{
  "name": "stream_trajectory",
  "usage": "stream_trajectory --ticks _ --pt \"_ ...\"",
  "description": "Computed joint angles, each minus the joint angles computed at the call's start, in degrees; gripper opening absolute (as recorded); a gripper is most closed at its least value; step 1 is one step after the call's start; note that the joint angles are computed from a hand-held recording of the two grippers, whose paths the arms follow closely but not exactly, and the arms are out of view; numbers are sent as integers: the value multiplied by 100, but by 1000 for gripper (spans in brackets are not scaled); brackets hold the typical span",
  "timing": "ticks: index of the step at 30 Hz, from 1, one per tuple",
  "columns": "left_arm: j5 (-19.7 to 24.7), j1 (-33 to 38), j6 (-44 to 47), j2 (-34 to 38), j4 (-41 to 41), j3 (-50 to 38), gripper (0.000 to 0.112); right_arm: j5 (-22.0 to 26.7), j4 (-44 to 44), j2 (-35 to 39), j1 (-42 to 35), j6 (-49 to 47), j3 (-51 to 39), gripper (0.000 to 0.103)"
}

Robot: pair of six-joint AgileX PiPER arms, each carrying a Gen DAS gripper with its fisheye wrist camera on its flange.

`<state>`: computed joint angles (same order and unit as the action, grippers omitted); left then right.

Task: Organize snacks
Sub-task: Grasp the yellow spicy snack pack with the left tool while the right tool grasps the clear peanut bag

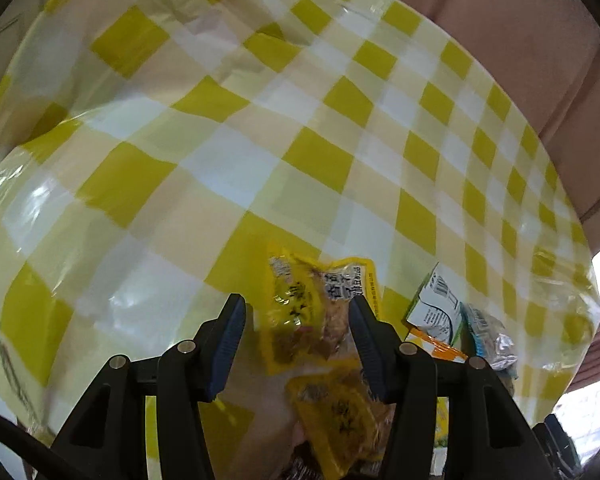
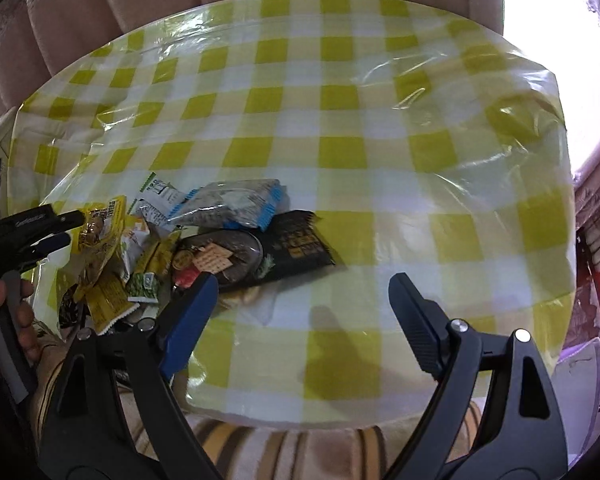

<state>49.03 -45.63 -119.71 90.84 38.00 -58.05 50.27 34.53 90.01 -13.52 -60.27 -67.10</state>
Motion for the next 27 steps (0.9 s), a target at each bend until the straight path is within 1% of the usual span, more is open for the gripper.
stream_trajectory --ticks 1,2,5,6,8,10,11,14,16,19,21,23,24,27 --pt "50 94 366 165 -219 -186 55 -17 -14 20 32 24 -7 89" --pt "330 76 572 350 -236 -426 55 -26 -26 43 56 50 -17 89" --pt "839 114 1156 700 -475 -937 55 -18 -31 112 95 127 -76 89" --pt "1111 117 1499 914 -597 -1243 55 -12 -27 134 103 151 -102 89" --pt "1548 73 1882 1202 -711 -1654 55 -39 -31 162 140 174 -120 89" --pt "1583 55 1902 1203 -717 -1668 53 -61 -57 190 203 183 -145 89" --pt "1531 37 1885 1161 -690 -1624 48 -82 -67 202 246 197 -153 89" --pt "1681 -12 1955 1265 -642 -1742 47 -223 -68 208 418 251 -151 89" --pt "1539 -25 1790 1157 -575 -1580 46 -384 -84 226 590 310 -146 92" --pt "1251 -61 1461 939 -415 -1275 46 -634 -249 301 941 445 -171 92" --pt "1240 -156 1268 844 -249 -1189 46 -827 -479 362 1230 507 -189 93" --pt "1196 -134 1257 846 -185 -1200 46 -1052 -807 432 1516 615 -194 94" --pt "1188 -139 1250 841 -178 -1196 46 -1221 -1080 478 1704 786 -195 94" --pt "1167 -154 1186 815 -147 -1163 46 -1445 -1554 616 2033 1180 -245 94"
